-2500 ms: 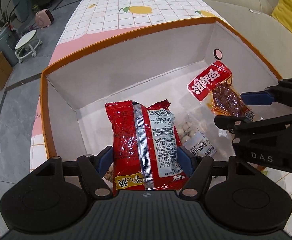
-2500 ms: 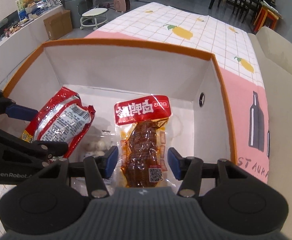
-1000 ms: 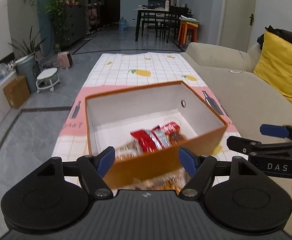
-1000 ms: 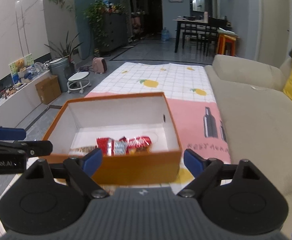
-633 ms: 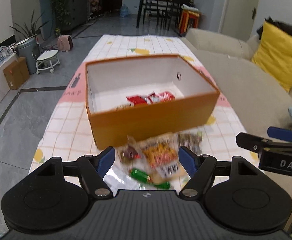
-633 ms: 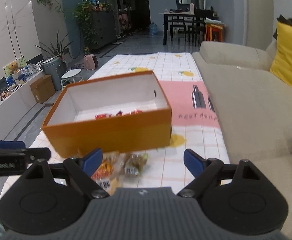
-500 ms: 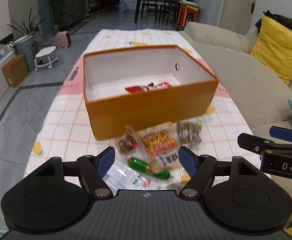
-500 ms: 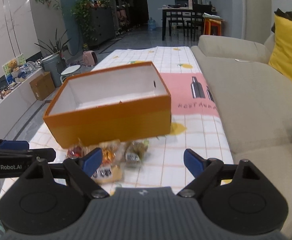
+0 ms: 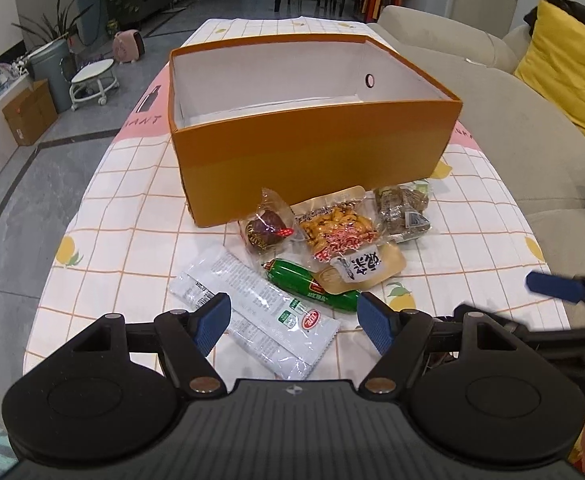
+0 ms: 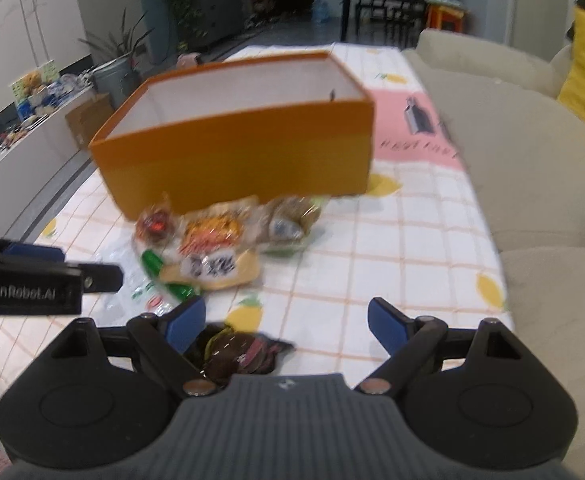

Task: Organize snacks
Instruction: 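Move both tools back to the snack pile beside the box, then grasp the dark foil pack with right tool while left tool grasps the white strip pack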

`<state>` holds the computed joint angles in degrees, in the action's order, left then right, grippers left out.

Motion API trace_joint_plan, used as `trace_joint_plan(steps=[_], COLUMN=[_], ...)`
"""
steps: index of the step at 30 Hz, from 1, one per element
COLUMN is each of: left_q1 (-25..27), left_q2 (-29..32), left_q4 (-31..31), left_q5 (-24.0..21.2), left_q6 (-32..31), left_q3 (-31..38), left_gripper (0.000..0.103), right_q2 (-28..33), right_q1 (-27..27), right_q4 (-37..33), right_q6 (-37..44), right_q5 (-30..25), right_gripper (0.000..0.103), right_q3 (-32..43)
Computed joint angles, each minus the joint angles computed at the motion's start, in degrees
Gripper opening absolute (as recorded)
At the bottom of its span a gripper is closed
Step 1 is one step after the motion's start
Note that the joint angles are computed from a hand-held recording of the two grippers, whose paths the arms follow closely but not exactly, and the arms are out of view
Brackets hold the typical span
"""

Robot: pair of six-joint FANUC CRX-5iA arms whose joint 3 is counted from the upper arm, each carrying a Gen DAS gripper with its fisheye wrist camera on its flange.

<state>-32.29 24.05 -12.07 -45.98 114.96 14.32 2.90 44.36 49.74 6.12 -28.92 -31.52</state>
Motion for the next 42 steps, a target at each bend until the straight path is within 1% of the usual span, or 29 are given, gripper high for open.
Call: trace_joint_plan(steps=[2,4,6,10,13,18,19,23,26,30,32,34,37,38,39,42], left_q1=[0.4,1.0,1.4,2.4,2.8,3.3,3.3,3.3,3.2,2.5,2.1,1.2,0.1,-0.1,-0.2,0.4], left_q2=[0.1,0.3,0.9,2.5,3.6,5.2,5.6,7.3,8.2,9.5,10.4,11.5,12.9,12.9,12.8,11.8], left_q4=[0.7,2.4,3.0,6.0,7.7,8.7,8.7,7.5,6.7,4.9,3.8,1.0,-2.2,-2.8,-3.1,-1.2], left_q5=[0.3,0.3,-0.9,-3.8,-5.1,-6.1,-6.5,-8.5,-9.0,-9.9,-10.6,-12.4,-14.9,-15.1,-15.0,-13.9], left_q6=[0.0,-1.4,-1.8,-2.7,-3.4,-0.8,0.2,4.7,8.4,12.9,14.5,16.5,15.4,14.5,13.4,9.2], left_q3=[-0.2,-0.6,-0.1,0.8,1.1,2.2,2.8,5.0,6.1,8.2,9.8,12.1,14.6,14.7,14.5,12.6], left_gripper=[0.085,0.085,0.085,0.085,0.085,0.085,0.085,0.085,0.087,0.089,0.090,0.090,0.089,0.087,0.083,0.081], right_q2=[0.8,1.6,2.2,3.9,5.0,6.5,6.7,8.1,8.0,8.3,8.3,8.3,8.2,8.0,7.9,7.7], right_q1=[0.2,0.3,0.4,1.5,2.0,1.9,1.7,1.2,0.8,0.8,0.5,0.5,0.5,0.4,0.4,0.4], right_q4=[-2.8,-6.0,-10.4,-17.3,-20.0,-22.9,-23.6,-25.6,-26.1,-23.4,-24.8,-25.2,-24.7,-24.0,-22.9,-20.4], right_q6=[2.3,4.9,9.4,18.4,23.3,27.0,27.5,29.4,29.0,25.1,25.3,25.5,25.1,24.5,23.8,22.7], right_q5=[0.2,0.6,1.7,0.7,-0.5,-2.1,-2.4,-3.9,-3.1,-4.4,-4.5,-4.4,-3.9,-3.5,-3.2,-2.6], right_gripper=[0.085,0.085,0.085,0.085,0.085,0.084,0.084,0.070,0.063,0.061,0.059,0.059,0.059,0.059,0.061,0.062], right_q3=[1.1,2.4,3.6,6.2,7.6,9.4,9.8,11.4,11.3,11.1,11.5,11.5,11.2,10.8,10.4,9.5])
